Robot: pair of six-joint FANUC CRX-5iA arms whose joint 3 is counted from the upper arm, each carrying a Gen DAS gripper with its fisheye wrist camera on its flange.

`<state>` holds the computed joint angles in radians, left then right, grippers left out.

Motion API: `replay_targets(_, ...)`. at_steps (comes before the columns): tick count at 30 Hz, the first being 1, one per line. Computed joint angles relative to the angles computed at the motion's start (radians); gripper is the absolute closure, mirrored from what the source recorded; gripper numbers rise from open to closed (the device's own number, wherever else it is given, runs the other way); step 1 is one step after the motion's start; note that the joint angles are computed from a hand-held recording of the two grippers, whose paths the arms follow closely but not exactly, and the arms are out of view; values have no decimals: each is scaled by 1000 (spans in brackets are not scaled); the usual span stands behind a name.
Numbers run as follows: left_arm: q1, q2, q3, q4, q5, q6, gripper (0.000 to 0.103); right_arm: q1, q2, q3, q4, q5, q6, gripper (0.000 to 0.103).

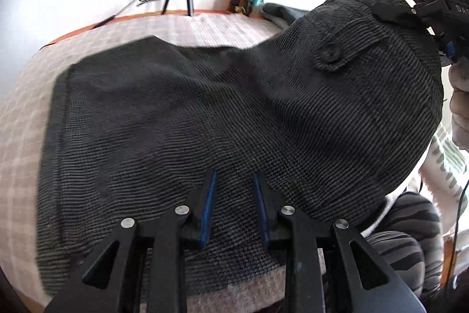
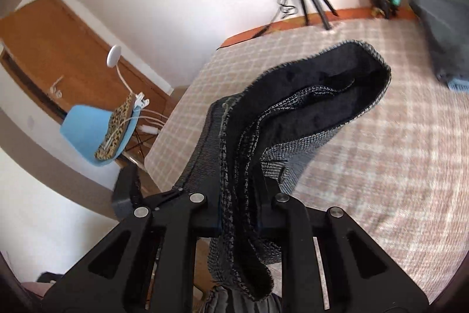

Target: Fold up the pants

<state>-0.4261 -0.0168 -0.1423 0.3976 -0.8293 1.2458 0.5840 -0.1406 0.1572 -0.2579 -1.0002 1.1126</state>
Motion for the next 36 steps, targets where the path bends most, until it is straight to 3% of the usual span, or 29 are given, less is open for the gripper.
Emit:
replay_targets(4,57,-85,-54,34,30,-7,81,90,90,98,75,-38,3,87)
replay_targets(10,202,-226,-120,10,20,35,81,206,308,292,177,-139,42,87)
replay_targets(18,352,-350,-186,-1,-27,71,81,261,529,463,190,-275,98,86)
replay_targets(20,365,-357,-186,-1,-34,70,81,253,533,461,149,-276,139,79)
replay_targets(22,368,-355,-181,0,-34,66,81,229,528,476,76,-280,173,57)
replay_targets(24,369,-356,-177,3,-33,60,81,199,481,441,3,-226,196,40)
replay_targets(25,368,-356,-175,8,-30,55,81,183,449,411,-28,-192,214,37)
replay_targets(28,354,-353,-166,23,-18,33,81,146,377,343,-50,-126,240,37)
replay_targets(31,318,-342,-151,50,-13,1,81,109,351,299,2,-80,170,37)
replay_targets(36,223,-263,-96,82,-10,-70,81,60,396,317,54,-74,119,37)
